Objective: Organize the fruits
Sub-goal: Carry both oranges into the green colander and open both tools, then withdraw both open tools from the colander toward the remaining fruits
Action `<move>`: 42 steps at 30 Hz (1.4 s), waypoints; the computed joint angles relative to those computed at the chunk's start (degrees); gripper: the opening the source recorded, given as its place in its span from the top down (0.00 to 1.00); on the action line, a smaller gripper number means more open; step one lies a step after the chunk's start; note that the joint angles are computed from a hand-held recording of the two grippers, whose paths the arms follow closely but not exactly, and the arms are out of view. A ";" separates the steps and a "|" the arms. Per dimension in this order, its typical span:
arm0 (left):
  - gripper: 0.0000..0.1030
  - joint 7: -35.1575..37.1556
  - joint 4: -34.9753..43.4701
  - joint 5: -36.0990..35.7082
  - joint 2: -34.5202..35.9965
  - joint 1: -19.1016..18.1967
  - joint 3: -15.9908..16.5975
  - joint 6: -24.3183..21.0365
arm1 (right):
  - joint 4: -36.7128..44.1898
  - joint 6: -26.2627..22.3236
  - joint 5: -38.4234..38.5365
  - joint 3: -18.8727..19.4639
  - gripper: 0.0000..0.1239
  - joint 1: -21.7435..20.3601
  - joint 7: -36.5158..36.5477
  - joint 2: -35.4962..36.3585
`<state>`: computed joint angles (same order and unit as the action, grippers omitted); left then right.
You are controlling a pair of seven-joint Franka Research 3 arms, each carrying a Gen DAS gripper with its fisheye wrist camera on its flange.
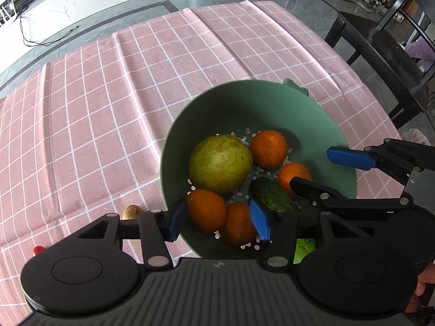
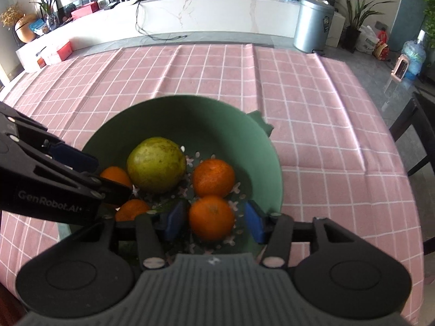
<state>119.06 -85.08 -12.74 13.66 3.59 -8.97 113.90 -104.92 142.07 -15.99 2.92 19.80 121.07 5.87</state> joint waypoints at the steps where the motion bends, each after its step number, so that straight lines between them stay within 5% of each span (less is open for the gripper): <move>1: 0.37 0.24 -0.30 -0.62 -0.50 0.27 0.02 0.24 | -0.21 0.14 -1.01 -0.13 0.53 0.19 1.32 -0.54; 12: 0.31 5.86 -8.91 -6.55 -9.24 2.71 2.95 6.82 | -2.26 2.83 -20.00 2.44 0.48 2.30 18.73 -4.91; 20: 0.21 12.66 -15.79 -17.19 -13.73 5.55 7.00 10.88 | -1.88 4.37 -22.37 5.03 0.49 4.27 19.61 -5.28; 34: 0.25 18.58 -18.34 -15.90 -14.42 8.81 9.96 9.34 | -3.92 3.81 -22.33 7.35 0.64 9.68 28.17 -4.10; 42: 0.26 13.58 -17.61 -13.06 -10.81 10.09 9.45 13.06 | -2.88 -0.07 -20.45 5.93 0.74 11.09 30.39 -0.91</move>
<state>132.65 -102.68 -25.80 2.85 13.67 0.47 126.96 -107.80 142.00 -36.44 8.85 30.89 151.46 4.96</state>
